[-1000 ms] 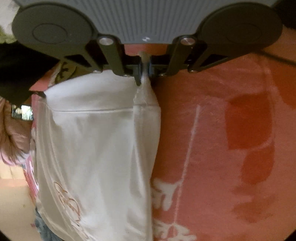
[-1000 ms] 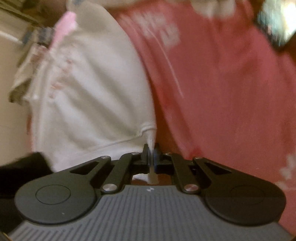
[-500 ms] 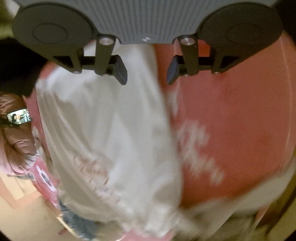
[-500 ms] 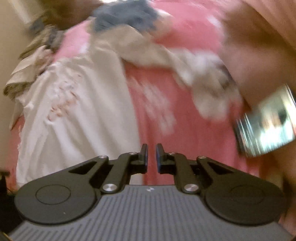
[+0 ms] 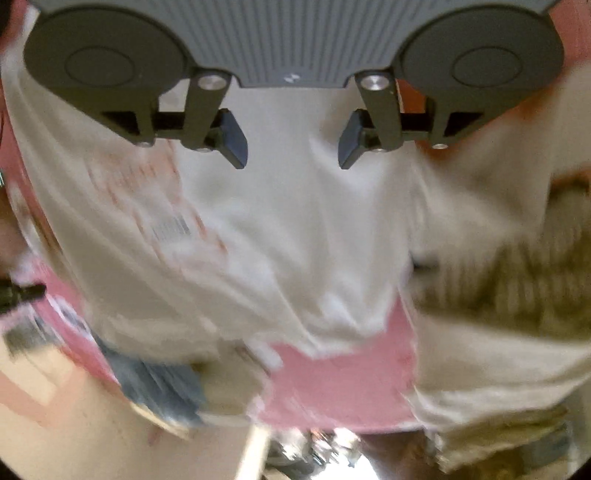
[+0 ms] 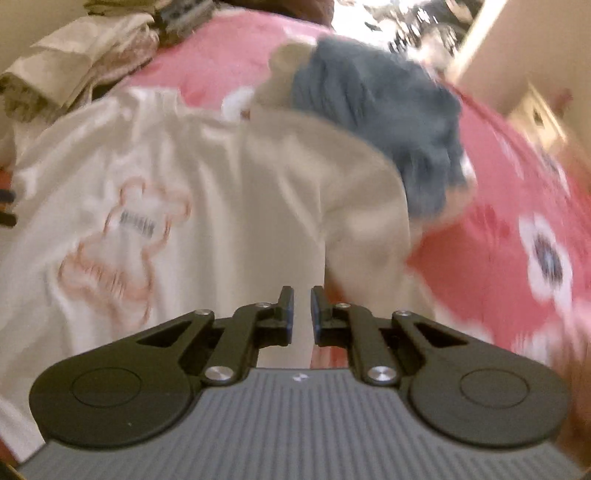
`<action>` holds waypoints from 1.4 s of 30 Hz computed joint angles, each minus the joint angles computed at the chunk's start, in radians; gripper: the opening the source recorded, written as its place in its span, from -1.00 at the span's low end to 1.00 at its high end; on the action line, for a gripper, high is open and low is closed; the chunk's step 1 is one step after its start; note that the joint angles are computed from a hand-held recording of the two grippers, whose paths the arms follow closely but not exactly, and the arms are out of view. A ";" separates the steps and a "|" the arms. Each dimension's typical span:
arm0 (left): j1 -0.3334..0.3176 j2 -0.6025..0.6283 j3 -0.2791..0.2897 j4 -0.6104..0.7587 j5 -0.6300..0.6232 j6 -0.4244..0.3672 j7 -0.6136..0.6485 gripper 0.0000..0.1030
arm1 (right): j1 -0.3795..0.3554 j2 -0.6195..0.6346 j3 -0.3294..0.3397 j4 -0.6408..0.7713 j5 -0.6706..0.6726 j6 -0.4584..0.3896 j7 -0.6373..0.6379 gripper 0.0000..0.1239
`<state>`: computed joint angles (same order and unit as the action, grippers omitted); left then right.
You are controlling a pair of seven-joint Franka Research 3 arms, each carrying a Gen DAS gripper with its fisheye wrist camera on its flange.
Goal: Fold clothes
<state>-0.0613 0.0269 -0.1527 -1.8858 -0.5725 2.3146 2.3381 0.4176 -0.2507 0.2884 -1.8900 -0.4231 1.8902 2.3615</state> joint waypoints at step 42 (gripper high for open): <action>-0.197 0.666 -0.077 0.679 0.692 0.346 -0.565 -0.32 | 0.157 0.454 -0.315 0.251 -0.367 0.427 -0.347 -0.91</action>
<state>-0.2581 0.6926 -0.2296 -1.2069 0.1194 2.6610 1.7732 0.5745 0.2033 -0.0271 -1.6392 -0.7902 2.3172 2.0144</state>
